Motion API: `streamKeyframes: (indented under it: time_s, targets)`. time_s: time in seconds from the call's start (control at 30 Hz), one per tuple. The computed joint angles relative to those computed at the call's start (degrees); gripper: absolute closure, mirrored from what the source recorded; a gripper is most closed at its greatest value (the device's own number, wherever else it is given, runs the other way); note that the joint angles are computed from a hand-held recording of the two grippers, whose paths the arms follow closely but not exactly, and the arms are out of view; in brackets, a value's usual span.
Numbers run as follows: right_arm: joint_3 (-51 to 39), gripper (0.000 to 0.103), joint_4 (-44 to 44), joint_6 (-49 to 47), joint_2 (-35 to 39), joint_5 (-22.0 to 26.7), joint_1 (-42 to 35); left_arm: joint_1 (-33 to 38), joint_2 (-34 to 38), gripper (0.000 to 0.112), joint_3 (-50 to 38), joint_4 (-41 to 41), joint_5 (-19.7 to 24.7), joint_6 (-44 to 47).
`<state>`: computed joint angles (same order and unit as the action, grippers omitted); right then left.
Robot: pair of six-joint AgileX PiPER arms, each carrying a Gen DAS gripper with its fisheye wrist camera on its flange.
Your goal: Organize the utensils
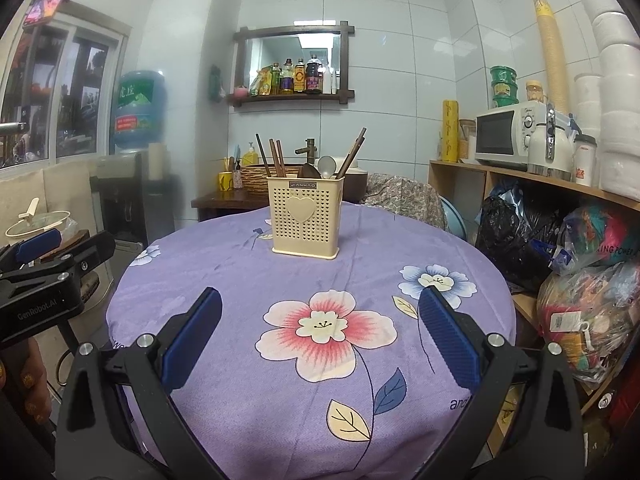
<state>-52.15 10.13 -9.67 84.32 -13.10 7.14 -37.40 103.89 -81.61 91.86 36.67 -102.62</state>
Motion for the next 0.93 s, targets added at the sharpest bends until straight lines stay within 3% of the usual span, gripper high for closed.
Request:
streamKeyframes:
  time_s: [0.93]
  targets:
    - [-0.76,0.006,1.07,-0.95,0.54,1.26,-0.09,0.66,0.11,0.014,-0.79,-2.62,-0.48,2.76]
